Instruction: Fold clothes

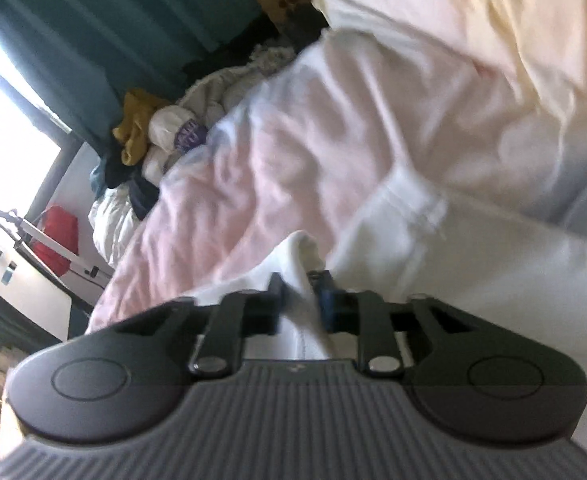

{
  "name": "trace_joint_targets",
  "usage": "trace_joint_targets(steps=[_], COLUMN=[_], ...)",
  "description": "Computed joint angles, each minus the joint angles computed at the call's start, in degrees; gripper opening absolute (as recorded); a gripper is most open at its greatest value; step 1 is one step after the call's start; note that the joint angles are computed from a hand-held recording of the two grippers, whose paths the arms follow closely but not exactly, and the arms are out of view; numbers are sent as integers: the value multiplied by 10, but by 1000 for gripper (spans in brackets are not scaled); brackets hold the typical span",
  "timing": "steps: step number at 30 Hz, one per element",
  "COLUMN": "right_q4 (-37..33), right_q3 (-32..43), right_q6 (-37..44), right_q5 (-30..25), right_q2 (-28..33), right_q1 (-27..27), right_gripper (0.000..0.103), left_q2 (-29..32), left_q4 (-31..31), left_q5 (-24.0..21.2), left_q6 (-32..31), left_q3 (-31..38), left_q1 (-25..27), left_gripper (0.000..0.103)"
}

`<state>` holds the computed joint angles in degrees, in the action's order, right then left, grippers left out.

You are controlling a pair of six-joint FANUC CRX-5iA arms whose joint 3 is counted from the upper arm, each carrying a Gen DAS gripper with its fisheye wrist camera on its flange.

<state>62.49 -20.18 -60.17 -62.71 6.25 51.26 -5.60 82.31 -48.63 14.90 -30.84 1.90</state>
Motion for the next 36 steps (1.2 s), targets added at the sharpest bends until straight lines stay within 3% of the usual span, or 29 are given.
trace_joint_targets(steps=[4,8,12,16,20,24,26,28,31,36], right_q4=[26,87,56,17,-15,26,51,52,79,114], right_q3=[83,178,289,352,366,287,237,201,156,92], right_q6=[148,287,424,463,438,360,300,247,180,72], right_q5=[-38,-67,-93,-104,-107,-50,-10,18,8,-50], right_q2=[25,72,142,204,241,214,184,155,127,95], right_q1=[-25,-76,-119,-148,-162,-167,-171,-172,-156,-113], right_gripper=[13,12,12,13,13,16,24,50,72,76], left_q2=[-3,-5,-5,10,29,44,47,48,44,36], left_q4=[3,29,68,68,59,45,38,32,29,19], left_q5=[-23,-29,-4,18,40,63,69,72,70,58], left_q6=[22,-10,-65,-79,-78,-81,-80,-80,-75,-55], left_q3=[-2,-6,-11,-6,5,15,18,20,17,16], left_q1=[19,21,3,-5,-11,-19,-21,-22,-20,-11], left_gripper=[99,99,99,100,100,100,100,100,100,100])
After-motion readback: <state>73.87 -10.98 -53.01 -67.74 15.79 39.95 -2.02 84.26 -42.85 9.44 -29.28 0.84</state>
